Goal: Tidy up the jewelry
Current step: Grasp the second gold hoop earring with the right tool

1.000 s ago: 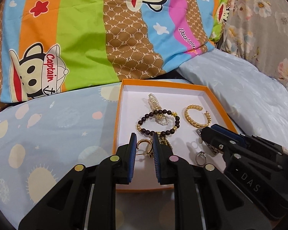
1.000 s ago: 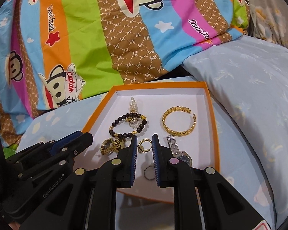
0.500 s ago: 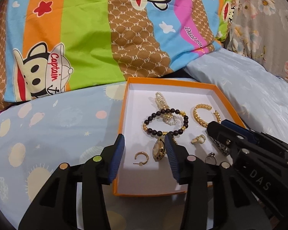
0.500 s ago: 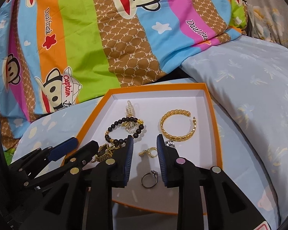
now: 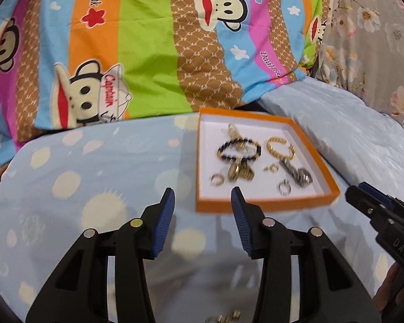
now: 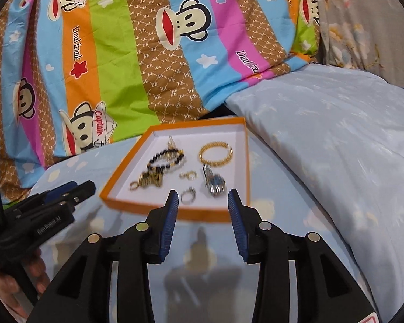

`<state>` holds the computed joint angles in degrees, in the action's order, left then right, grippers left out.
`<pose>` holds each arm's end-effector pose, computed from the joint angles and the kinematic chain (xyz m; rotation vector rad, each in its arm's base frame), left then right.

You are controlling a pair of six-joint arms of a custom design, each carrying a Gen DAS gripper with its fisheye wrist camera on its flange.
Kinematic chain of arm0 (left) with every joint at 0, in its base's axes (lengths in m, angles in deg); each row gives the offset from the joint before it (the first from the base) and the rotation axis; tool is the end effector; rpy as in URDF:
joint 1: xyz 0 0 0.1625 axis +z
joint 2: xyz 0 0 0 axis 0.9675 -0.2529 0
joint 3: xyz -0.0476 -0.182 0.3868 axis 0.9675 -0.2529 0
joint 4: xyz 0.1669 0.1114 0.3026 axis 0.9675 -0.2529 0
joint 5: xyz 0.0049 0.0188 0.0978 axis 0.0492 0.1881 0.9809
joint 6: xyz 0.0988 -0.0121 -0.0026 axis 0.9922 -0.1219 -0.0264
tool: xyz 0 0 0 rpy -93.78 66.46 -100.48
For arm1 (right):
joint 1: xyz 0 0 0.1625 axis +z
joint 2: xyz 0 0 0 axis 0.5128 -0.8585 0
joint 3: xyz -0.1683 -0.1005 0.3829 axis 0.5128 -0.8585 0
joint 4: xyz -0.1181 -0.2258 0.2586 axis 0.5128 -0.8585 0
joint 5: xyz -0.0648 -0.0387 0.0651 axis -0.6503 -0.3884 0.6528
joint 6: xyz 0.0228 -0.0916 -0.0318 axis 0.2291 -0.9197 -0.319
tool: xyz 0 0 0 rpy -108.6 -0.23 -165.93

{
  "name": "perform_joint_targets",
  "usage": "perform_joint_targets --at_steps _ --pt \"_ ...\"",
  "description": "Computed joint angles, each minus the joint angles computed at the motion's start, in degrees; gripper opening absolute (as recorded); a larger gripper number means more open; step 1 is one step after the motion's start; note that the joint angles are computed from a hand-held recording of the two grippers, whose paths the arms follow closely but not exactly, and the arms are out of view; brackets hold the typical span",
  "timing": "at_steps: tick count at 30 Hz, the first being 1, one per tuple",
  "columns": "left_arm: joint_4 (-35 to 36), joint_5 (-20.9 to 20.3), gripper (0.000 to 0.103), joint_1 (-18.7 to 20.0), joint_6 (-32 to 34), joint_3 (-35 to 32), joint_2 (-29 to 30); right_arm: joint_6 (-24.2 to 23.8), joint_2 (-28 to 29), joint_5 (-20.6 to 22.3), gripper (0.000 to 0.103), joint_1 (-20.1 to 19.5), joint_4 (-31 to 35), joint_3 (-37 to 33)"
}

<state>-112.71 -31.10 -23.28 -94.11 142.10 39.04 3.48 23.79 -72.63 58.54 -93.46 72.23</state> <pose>-0.2154 -0.6420 0.0599 -0.0086 2.1030 -1.1616 0.1126 -0.7088 0.1747 0.9120 -2.5052 0.7906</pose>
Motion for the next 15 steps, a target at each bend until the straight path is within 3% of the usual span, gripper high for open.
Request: perform_joint_targets --at_steps 5,11,15 --pt "6.5 1.7 0.042 -2.5 -13.4 11.3 -4.5 -1.0 -4.9 -1.1 0.038 -1.3 0.1 8.8" --pt "11.8 0.6 0.042 -4.7 -29.2 20.7 -8.7 -1.1 -8.6 -1.4 0.038 -2.2 2.0 16.8" --pt "12.3 -0.2 0.042 -5.9 -34.4 24.3 -9.4 -1.7 -9.6 -1.5 0.038 -2.0 1.7 20.4"
